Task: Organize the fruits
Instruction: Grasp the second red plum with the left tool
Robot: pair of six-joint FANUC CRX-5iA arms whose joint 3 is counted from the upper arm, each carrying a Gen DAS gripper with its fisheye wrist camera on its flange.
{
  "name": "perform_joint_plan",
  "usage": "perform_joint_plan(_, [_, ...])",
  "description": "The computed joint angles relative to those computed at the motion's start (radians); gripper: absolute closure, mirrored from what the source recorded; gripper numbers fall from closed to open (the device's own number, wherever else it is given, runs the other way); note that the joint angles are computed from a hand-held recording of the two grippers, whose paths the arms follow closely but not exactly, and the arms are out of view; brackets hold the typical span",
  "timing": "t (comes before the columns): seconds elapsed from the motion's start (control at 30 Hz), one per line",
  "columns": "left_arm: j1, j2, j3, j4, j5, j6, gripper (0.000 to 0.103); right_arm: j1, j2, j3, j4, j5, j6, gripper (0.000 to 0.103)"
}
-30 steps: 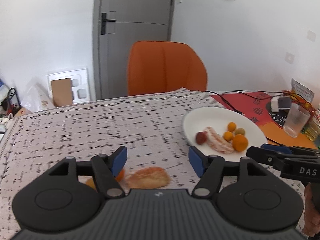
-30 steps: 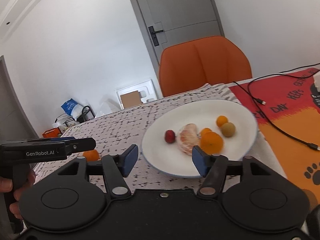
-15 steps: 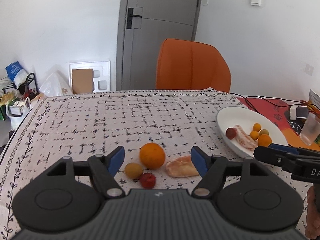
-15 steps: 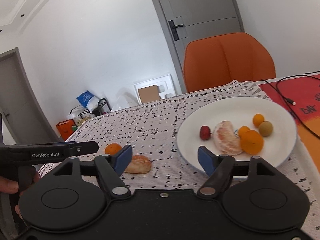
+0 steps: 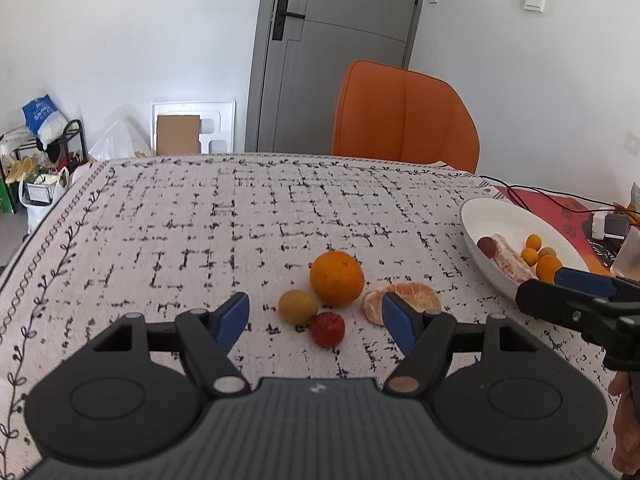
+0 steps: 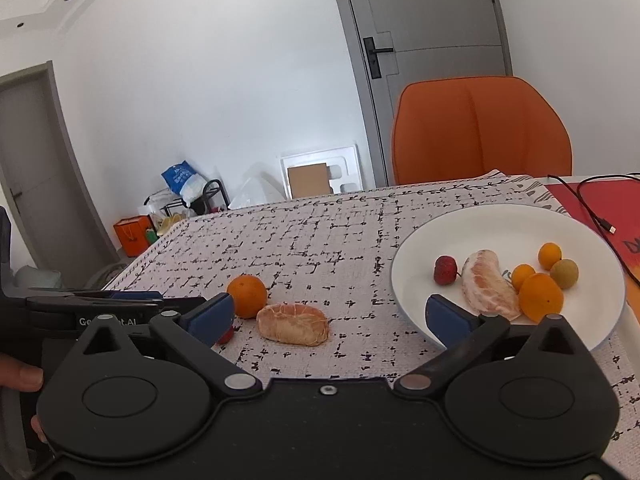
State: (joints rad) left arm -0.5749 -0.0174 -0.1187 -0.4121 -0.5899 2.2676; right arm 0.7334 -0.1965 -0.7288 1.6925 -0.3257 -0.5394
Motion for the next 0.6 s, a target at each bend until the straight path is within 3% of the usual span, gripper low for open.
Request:
perform_joint_plan(0.37, [0.022,0.041,-0.004,0.064,0.017,-0.036,0.038,0.054,0.025,0.025,-0.117,-0.041,0.104,0.0])
perform_joint_plan(0.47, [0.02,0.053,0.0,0.054,0.017,-0.008,0.058,0.07,0.029,0.032,-0.15,-0.052,0.135,0.0])
perform_joint_plan(0.53, [0.032,0.056,-0.013,0.099,0.03,-0.049,0.082,0.066,0.027,0.032,-0.136,-0.043,0.13,0.0])
perform_joint_plan(0.6, [0.03,0.05,-0.02,0.095,0.029,-0.051,0.082,0.065,0.029,0.035,-0.125,-0.036,0.126,0.0])
